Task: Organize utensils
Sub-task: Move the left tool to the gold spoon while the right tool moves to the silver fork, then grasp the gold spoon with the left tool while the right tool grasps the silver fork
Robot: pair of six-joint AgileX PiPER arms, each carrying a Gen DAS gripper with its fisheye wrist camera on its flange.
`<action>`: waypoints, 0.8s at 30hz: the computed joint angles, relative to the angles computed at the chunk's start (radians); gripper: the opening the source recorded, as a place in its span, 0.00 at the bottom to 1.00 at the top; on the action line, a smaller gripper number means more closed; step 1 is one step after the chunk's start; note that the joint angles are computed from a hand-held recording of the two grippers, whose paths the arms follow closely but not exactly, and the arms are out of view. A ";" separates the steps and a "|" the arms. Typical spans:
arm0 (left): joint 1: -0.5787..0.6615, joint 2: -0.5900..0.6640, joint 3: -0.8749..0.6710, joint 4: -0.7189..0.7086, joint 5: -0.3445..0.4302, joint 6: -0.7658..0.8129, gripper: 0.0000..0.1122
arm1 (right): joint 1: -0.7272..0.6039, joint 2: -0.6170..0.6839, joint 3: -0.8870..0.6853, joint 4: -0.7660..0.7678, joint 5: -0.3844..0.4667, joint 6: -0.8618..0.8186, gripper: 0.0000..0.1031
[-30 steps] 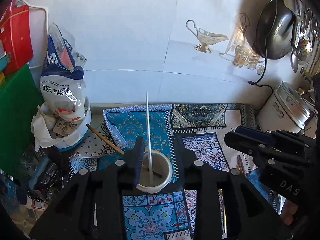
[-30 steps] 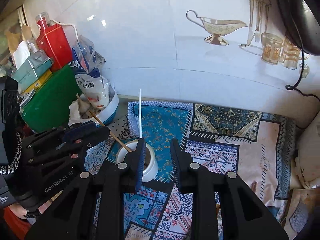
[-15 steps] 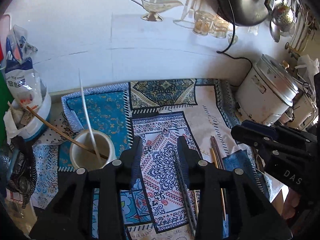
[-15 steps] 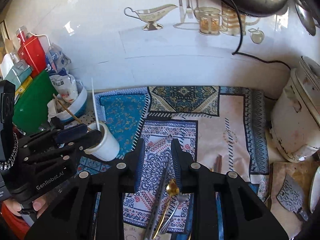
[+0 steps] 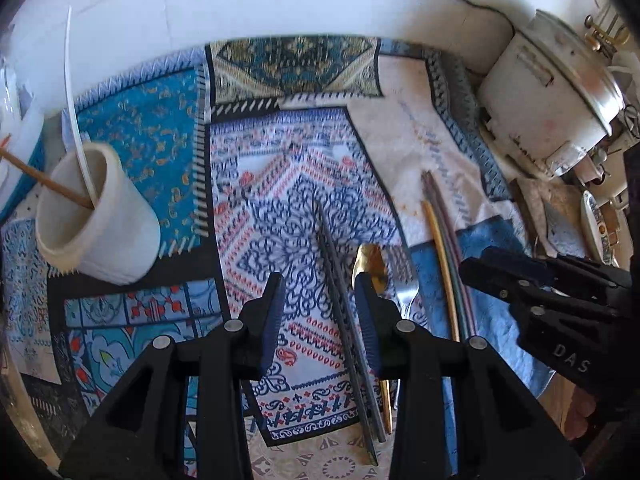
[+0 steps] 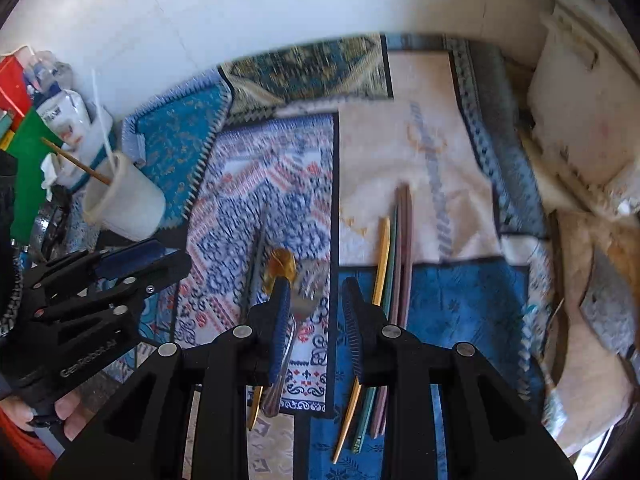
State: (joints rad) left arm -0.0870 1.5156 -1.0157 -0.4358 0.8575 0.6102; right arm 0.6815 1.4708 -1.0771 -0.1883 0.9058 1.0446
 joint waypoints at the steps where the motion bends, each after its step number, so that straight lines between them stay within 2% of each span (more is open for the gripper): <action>1: -0.001 0.005 0.011 0.006 -0.006 -0.007 0.31 | -0.005 0.007 0.018 0.029 -0.026 -0.009 0.23; 4: 0.004 0.009 0.041 0.022 -0.018 -0.017 0.31 | -0.014 0.042 0.054 0.091 -0.086 -0.043 0.23; 17: 0.046 0.015 0.086 0.039 -0.029 -0.013 0.31 | -0.028 0.111 0.100 0.208 -0.218 -0.128 0.23; 19: 0.045 0.014 0.089 0.034 -0.025 -0.010 0.31 | -0.012 0.113 0.097 0.157 -0.219 -0.071 0.21; 21: 0.039 0.009 0.093 0.034 -0.025 -0.013 0.31 | 0.003 0.121 0.095 0.100 -0.219 -0.012 0.11; 24: 0.029 0.006 0.094 0.027 -0.017 -0.013 0.31 | 0.014 0.128 0.099 0.051 -0.237 0.035 0.10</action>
